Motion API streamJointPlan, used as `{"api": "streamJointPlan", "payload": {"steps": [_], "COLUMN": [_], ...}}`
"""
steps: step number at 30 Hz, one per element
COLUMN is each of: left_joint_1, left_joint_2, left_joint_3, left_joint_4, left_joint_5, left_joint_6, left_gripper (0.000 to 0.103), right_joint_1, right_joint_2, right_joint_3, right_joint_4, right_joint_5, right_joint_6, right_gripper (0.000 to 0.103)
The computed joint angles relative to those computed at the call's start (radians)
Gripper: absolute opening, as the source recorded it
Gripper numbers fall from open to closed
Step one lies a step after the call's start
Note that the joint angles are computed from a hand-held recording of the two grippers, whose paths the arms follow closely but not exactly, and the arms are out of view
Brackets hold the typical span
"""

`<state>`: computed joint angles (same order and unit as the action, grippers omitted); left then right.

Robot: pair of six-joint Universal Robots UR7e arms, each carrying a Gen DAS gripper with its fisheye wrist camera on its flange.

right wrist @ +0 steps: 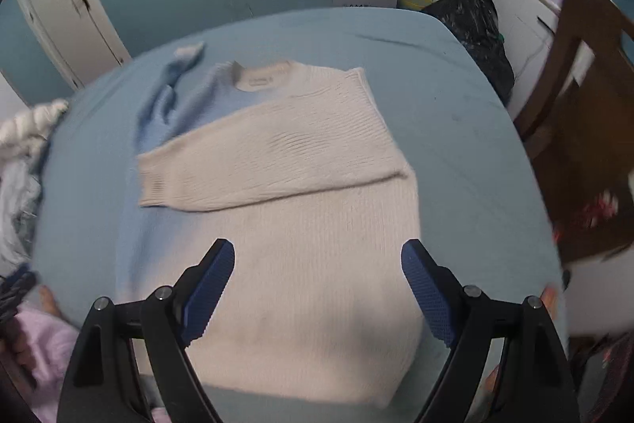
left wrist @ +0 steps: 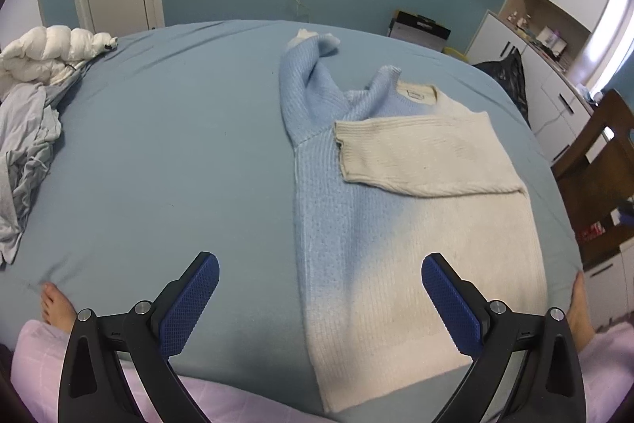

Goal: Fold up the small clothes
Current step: 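Open the right gripper and lift it off the folded sleeve, then reach the left gripper to the blue sleeve cuff and grasp it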

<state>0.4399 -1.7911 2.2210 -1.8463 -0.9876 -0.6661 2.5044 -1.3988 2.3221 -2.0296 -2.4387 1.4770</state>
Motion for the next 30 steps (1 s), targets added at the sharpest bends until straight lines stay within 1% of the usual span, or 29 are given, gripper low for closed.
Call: {"api": "streamJointPlan", "payload": {"steps": [2,3,4,5,6,7,8,9,10,11,13,14,15,18,19,21,22,24,27,28,30], "left_joint_1": [-0.011,-0.016,-0.024,-0.033,-0.041,-0.051,-0.057,-0.063,-0.067,-0.071,-0.072,-0.064,-0.05,0.01,0.049,0.099,0.131,0.175,0.233,0.253,0.286], "left_joint_2": [-0.008,-0.014,-0.021,-0.027,-0.037,-0.049,-0.057,-0.064,-0.07,-0.075,-0.075,-0.067,-0.055,0.009,0.05,0.112,0.17,0.26,0.384,0.424,0.483], "left_joint_3": [0.001,0.003,0.005,0.006,0.009,0.012,0.013,0.015,0.017,0.02,0.021,0.022,0.019,-0.012,-0.033,-0.06,-0.091,-0.14,-0.208,-0.23,-0.263], "left_joint_4": [0.003,0.001,0.003,0.009,0.016,0.026,0.037,0.048,0.061,0.075,0.098,0.101,0.097,0.095,0.066,0.009,-0.022,-0.07,-0.171,-0.206,-0.271], "left_joint_5": [0.004,0.003,0.005,0.011,0.018,0.026,0.031,0.037,0.046,0.058,0.077,0.081,0.077,0.06,0.047,0.038,0.044,0.055,0.077,0.078,0.058], "left_joint_6": [0.006,0.013,0.021,0.019,0.018,0.018,0.016,0.013,0.009,0.003,-0.006,-0.002,0.013,0.027,0.042,0.078,0.1,0.134,0.162,0.163,0.177], "left_gripper": [0.103,0.103,0.103,0.103,0.103,0.103,0.103,0.103,0.103,0.103,0.103,0.103,0.103,0.103,0.103,0.103,0.103,0.103,0.103,0.103,0.103], "right_joint_1": [0.019,0.024,0.026,0.026,0.037,0.042,0.057,0.065,0.062,0.06,0.062,0.056,0.048,0.039,0.028,-0.009,-0.024,-0.062,-0.111,-0.14,-0.206], "right_joint_2": [0.018,0.003,-0.022,-0.023,-0.024,-0.018,-0.002,0.011,0.026,0.041,0.048,0.045,0.031,-0.008,-0.016,-0.04,-0.065,-0.091,-0.12,-0.123,-0.141], "right_joint_3": [0.01,0.037,0.054,0.066,0.072,0.072,0.067,0.06,0.058,0.047,0.033,0.031,0.031,0.038,0.043,0.086,0.101,0.148,0.205,0.223,0.261], "right_joint_4": [-0.105,-0.154,-0.173,-0.213,-0.233,-0.241,-0.229,-0.21,-0.207,-0.177,-0.131,-0.09,-0.067,-0.001,0.01,-0.066,-0.097,-0.196,-0.278,-0.318,-0.411], "right_joint_5": [0.063,0.115,0.162,0.187,0.194,0.186,0.159,0.14,0.129,0.116,0.095,0.079,0.073,0.051,0.051,0.07,0.079,0.098,0.065,0.072,0.117], "right_joint_6": [0.007,0.005,-0.002,-0.018,-0.04,-0.059,-0.07,-0.067,-0.078,-0.101,-0.087,-0.061,-0.054,-0.04,-0.041,-0.106,-0.143,-0.205,-0.239,-0.275,-0.373], "right_gripper": [0.084,0.084,0.084,0.084,0.084,0.084,0.084,0.084,0.084,0.084,0.084,0.084,0.084,0.084,0.084,0.084,0.084,0.084,0.084,0.082,0.074]}}
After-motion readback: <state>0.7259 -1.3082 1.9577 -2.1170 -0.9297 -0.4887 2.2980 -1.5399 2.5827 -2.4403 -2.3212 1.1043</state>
